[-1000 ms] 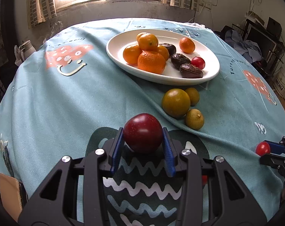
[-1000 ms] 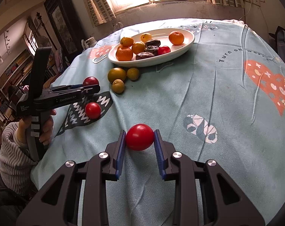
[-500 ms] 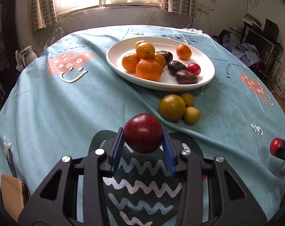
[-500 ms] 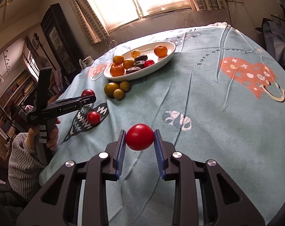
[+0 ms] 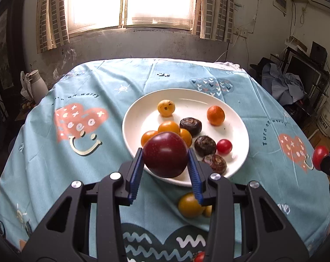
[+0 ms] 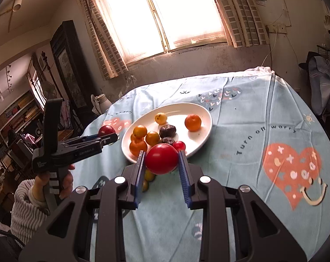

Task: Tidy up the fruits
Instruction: 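Lower the plum and tomato onto the plate, opening both tools, then withdraw both tools from the plate back toward the remaining fruits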

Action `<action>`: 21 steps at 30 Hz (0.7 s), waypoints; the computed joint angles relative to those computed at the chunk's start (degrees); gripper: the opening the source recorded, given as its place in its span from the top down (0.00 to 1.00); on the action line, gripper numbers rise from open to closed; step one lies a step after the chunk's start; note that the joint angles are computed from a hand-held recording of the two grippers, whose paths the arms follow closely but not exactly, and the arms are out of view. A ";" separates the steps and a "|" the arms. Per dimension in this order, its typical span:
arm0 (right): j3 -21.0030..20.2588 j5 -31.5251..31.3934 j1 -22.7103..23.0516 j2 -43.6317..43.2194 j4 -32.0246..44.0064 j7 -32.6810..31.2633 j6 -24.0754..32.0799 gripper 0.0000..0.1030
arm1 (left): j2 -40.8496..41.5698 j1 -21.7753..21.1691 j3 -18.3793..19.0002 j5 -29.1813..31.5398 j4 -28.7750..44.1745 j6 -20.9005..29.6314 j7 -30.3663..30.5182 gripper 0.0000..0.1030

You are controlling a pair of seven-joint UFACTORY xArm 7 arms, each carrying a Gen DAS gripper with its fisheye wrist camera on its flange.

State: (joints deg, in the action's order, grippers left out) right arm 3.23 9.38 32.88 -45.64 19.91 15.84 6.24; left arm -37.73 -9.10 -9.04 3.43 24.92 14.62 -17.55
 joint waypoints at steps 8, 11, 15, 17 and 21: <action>-6.68 4.18 3.45 25.19 15.34 -4.09 -3.69 0.71 | 12.42 -1.50 -3.58 1.80 4.70 -4.32 -0.69 0.61; -7.85 7.51 4.26 31.73 19.94 -7.30 -3.27 0.71 | 15.72 -3.30 -2.28 1.60 5.66 -4.48 0.38 0.61; -11.07 18.05 8.34 37.76 23.99 -16.23 -3.17 0.69 | 17.59 -0.67 -4.66 5.15 5.90 -5.91 -1.49 0.60; -13.04 26.27 10.85 39.43 25.13 -22.86 -3.03 0.58 | 18.02 -0.83 -4.34 5.78 5.87 -6.70 -1.71 0.55; -12.78 35.12 11.14 38.21 24.31 -29.34 -5.25 0.43 | 17.00 -0.12 -5.12 6.75 5.16 -7.57 -2.22 0.43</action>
